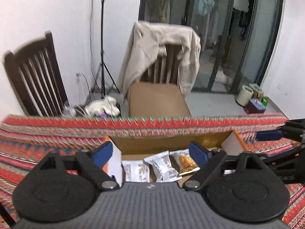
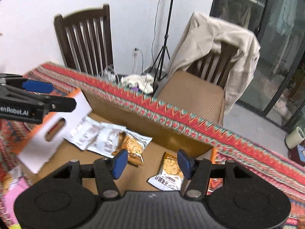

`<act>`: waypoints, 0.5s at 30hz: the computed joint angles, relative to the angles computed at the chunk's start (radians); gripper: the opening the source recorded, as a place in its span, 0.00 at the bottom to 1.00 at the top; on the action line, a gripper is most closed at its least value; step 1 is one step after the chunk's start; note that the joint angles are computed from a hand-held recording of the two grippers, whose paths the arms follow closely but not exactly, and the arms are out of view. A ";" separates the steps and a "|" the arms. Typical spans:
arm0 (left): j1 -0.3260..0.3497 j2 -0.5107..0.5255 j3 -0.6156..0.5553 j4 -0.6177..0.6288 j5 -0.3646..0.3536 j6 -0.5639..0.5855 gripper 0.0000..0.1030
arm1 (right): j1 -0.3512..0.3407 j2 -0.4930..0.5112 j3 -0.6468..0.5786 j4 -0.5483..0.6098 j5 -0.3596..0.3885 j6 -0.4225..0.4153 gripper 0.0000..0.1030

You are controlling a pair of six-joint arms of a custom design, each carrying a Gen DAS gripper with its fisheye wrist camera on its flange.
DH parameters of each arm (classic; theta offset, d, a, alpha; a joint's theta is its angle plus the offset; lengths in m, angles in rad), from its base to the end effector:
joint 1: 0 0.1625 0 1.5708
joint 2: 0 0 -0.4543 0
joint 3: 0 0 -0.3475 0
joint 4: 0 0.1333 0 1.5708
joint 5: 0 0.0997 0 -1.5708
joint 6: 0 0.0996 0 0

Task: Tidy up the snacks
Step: 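Lower both packets into the cardboard box and open both tools, then withdraw both tools from the box back toward the snack pile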

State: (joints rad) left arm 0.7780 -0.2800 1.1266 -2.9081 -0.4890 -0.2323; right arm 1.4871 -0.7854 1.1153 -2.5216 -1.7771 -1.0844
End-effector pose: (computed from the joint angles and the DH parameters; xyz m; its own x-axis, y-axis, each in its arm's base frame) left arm -0.3981 -0.7028 0.0335 -0.7539 -0.1010 -0.6492 0.4673 0.6122 -0.6378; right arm 0.0466 -0.7945 0.3499 -0.5114 -0.6227 0.5922 -0.8217 0.5562 -0.1247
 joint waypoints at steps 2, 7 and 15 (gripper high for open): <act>-0.045 -0.031 0.065 -0.041 0.040 0.006 0.94 | 0.003 -0.069 0.059 -0.010 0.035 0.013 0.71; -0.181 -0.116 0.260 -0.159 0.108 -0.005 1.00 | 0.003 -0.273 0.240 -0.060 0.143 0.020 0.92; -0.418 -0.231 0.539 0.150 0.317 -0.459 1.00 | -0.056 -0.595 0.491 -0.045 0.367 0.027 1.00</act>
State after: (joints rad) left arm 0.3598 -0.5109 1.6653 -2.7581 -0.1718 -0.6913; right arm 1.4308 -1.3803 1.6066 -2.5662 -1.4097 -1.0575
